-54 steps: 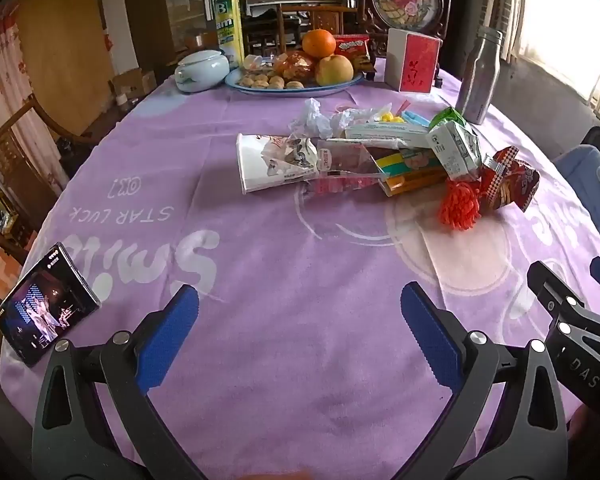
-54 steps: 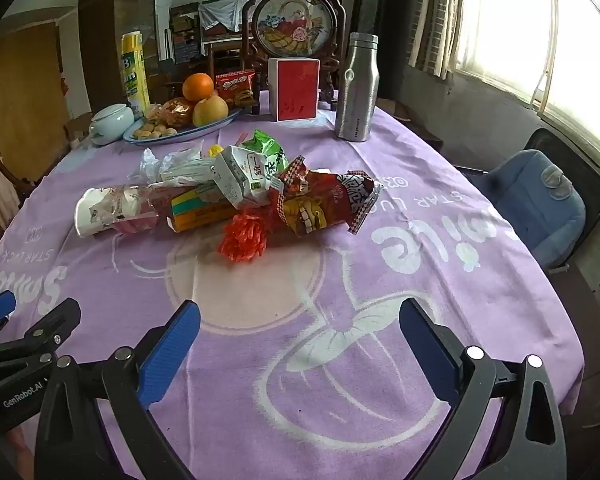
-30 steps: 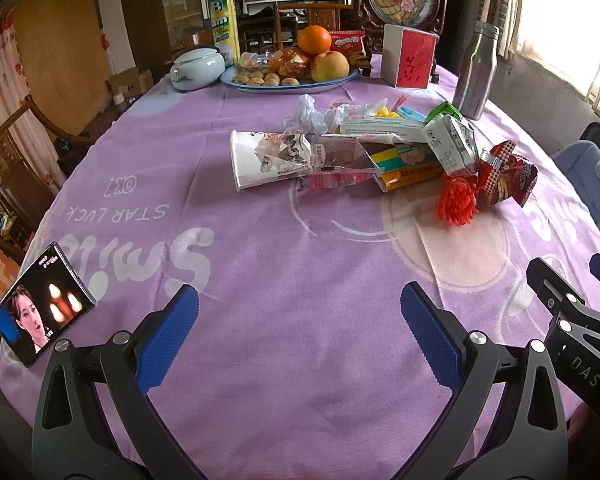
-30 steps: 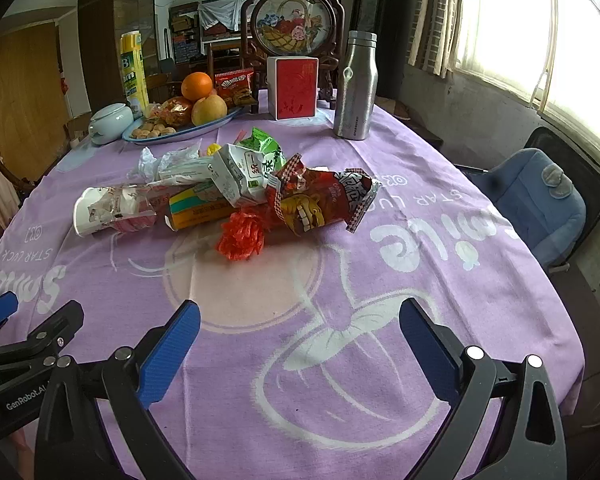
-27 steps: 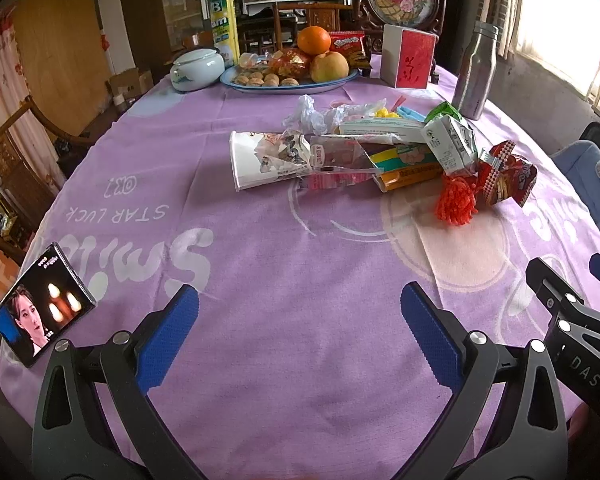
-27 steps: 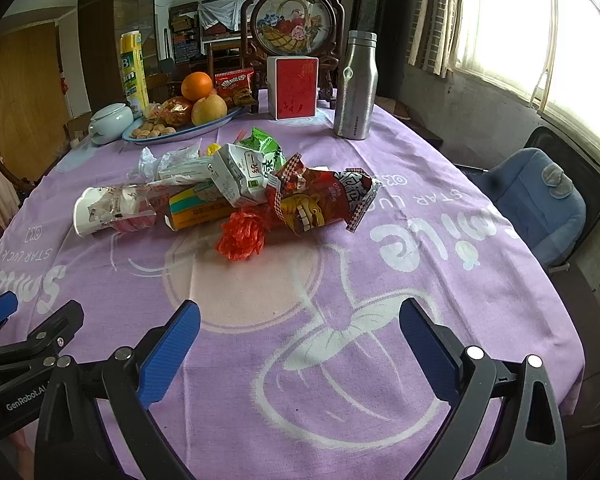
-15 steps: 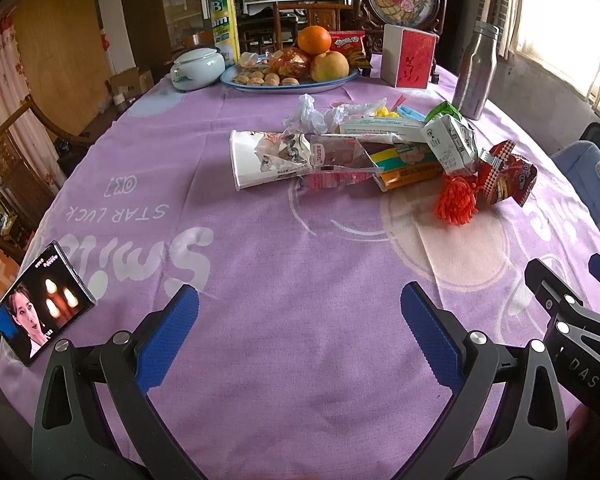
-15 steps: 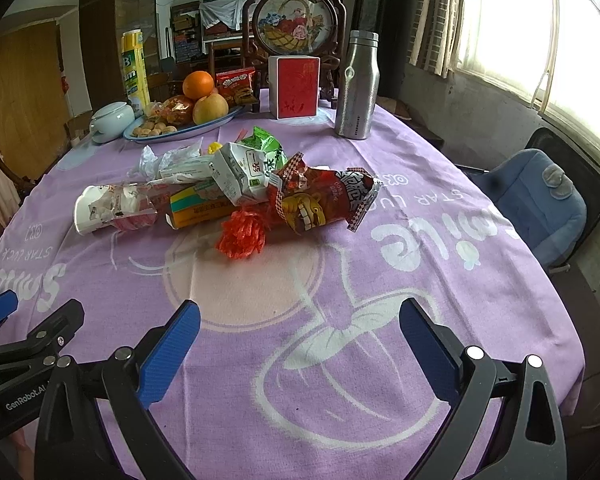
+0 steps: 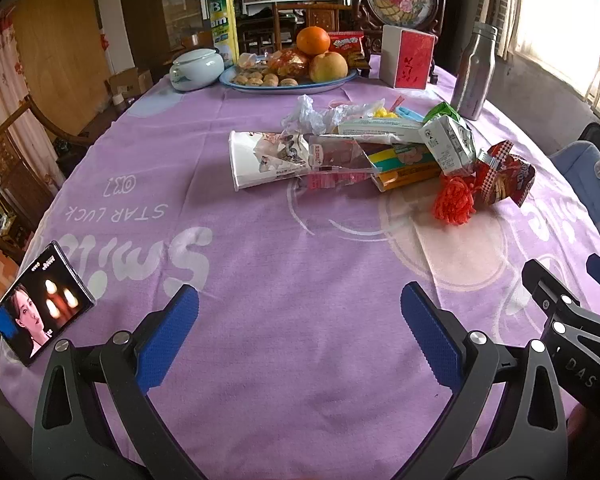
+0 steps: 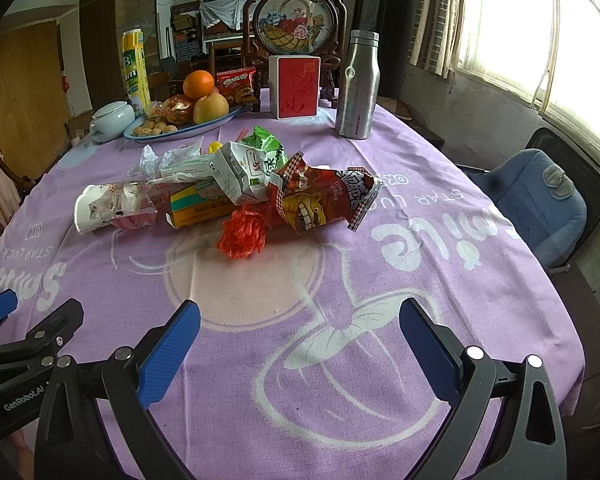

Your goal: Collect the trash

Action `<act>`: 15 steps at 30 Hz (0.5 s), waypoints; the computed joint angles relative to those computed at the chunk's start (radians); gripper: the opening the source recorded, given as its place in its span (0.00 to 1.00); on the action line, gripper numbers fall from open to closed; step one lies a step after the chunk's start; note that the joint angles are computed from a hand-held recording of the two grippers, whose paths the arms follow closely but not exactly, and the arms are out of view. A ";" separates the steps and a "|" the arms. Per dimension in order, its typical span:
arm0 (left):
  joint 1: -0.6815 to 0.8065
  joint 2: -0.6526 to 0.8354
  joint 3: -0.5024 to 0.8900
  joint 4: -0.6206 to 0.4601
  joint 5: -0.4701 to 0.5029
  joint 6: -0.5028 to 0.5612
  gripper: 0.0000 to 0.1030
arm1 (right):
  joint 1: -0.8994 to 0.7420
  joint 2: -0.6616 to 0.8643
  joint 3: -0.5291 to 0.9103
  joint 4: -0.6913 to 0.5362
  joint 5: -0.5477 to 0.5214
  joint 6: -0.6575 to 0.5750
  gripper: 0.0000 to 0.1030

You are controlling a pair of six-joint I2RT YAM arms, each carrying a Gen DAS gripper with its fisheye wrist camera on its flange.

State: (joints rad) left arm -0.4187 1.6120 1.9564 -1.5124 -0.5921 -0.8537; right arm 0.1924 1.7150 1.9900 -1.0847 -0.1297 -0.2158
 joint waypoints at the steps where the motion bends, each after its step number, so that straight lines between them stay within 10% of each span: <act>1: 0.000 0.001 0.000 0.001 0.001 0.000 0.94 | -0.001 -0.001 -0.001 0.000 -0.001 0.000 0.95; 15: -0.001 0.002 0.002 -0.002 0.002 0.000 0.94 | 0.000 -0.004 -0.007 0.003 0.000 0.000 0.95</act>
State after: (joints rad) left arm -0.4193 1.6135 1.9589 -1.5140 -0.5898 -0.8535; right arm 0.1924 1.7110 1.9827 -1.0819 -0.1296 -0.2155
